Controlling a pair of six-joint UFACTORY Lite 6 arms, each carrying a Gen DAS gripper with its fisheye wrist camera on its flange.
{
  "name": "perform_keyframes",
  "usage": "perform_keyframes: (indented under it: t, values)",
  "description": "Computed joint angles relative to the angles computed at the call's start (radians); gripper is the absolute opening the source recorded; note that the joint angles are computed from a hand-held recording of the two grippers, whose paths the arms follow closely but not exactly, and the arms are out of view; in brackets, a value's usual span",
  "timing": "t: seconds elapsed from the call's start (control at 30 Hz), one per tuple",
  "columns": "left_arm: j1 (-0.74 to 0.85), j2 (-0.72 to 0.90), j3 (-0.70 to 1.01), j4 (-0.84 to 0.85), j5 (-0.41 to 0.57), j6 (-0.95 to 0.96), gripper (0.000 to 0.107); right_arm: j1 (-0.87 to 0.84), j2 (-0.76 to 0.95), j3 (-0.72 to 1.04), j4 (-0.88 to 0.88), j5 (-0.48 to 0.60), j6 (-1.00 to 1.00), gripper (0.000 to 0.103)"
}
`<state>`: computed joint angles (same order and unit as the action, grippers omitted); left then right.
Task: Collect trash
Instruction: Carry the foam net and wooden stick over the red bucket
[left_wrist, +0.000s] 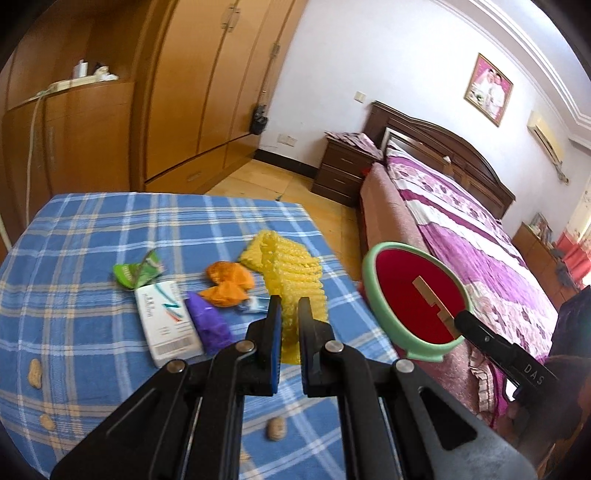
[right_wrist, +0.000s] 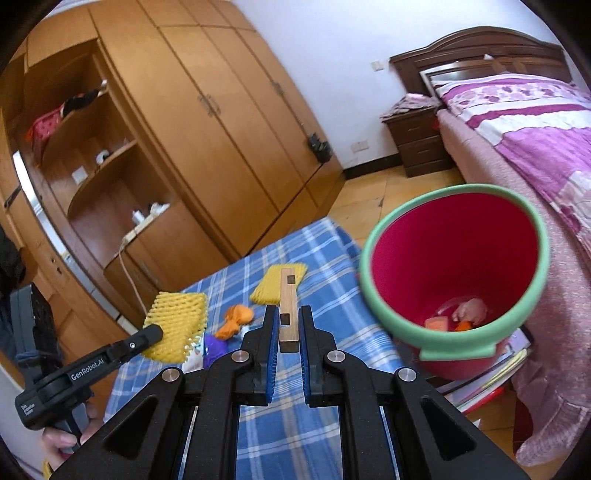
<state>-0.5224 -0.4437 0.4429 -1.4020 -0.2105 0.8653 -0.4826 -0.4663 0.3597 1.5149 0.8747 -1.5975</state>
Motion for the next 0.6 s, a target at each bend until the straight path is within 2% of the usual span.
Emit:
perform_keyframes:
  t: [0.23,0.6]
  values:
    - [-0.088,0.153,0.131,0.018,-0.019,-0.030,0.007,-0.169,0.070,0.039,-0.027,0.100,-0.039,0.011]
    - [-0.140,0.392,0.353,0.119,0.017,-0.126,0.007,-0.298,0.232,0.120,-0.018,0.138,-0.093,0.011]
